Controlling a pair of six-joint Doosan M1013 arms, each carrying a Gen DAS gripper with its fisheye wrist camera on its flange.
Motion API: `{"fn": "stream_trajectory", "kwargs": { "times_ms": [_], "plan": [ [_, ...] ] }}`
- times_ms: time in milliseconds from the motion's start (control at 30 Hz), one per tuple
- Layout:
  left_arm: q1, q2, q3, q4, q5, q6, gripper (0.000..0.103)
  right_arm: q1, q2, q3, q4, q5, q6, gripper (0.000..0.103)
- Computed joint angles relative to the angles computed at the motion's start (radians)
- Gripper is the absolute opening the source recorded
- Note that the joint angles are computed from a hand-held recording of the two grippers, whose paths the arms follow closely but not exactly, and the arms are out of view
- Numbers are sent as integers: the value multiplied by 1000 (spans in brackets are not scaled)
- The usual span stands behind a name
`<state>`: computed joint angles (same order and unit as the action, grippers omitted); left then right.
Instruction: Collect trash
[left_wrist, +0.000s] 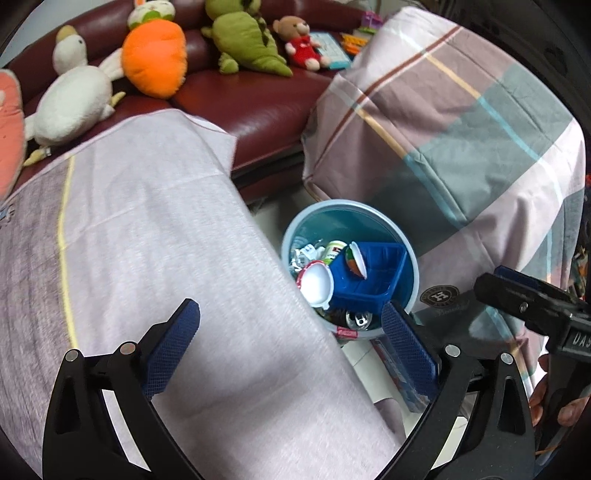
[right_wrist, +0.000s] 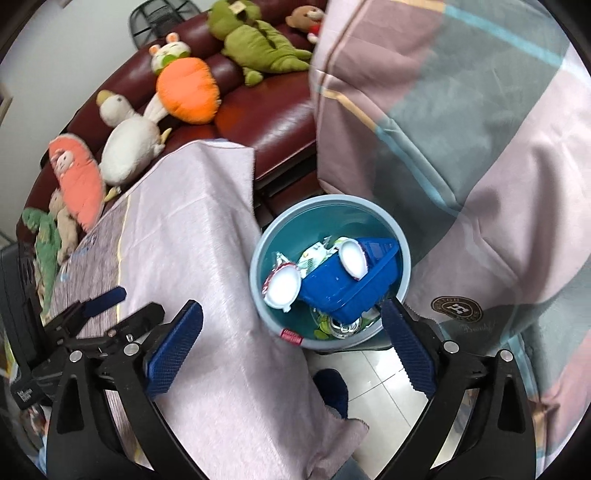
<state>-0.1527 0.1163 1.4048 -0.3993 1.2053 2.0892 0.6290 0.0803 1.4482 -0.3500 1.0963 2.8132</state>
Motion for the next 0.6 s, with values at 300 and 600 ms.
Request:
{"fn": "stream_trajectory", "kwargs": {
  "times_ms": [300, 600],
  "plan": [
    [66, -58, 41, -49, -24, 34, 99, 82, 34, -67, -83, 146, -9, 94],
    [105, -108, 92, -53, -58, 53, 99, 132, 37, -72, -111, 188, 15, 94]
  ]
}}
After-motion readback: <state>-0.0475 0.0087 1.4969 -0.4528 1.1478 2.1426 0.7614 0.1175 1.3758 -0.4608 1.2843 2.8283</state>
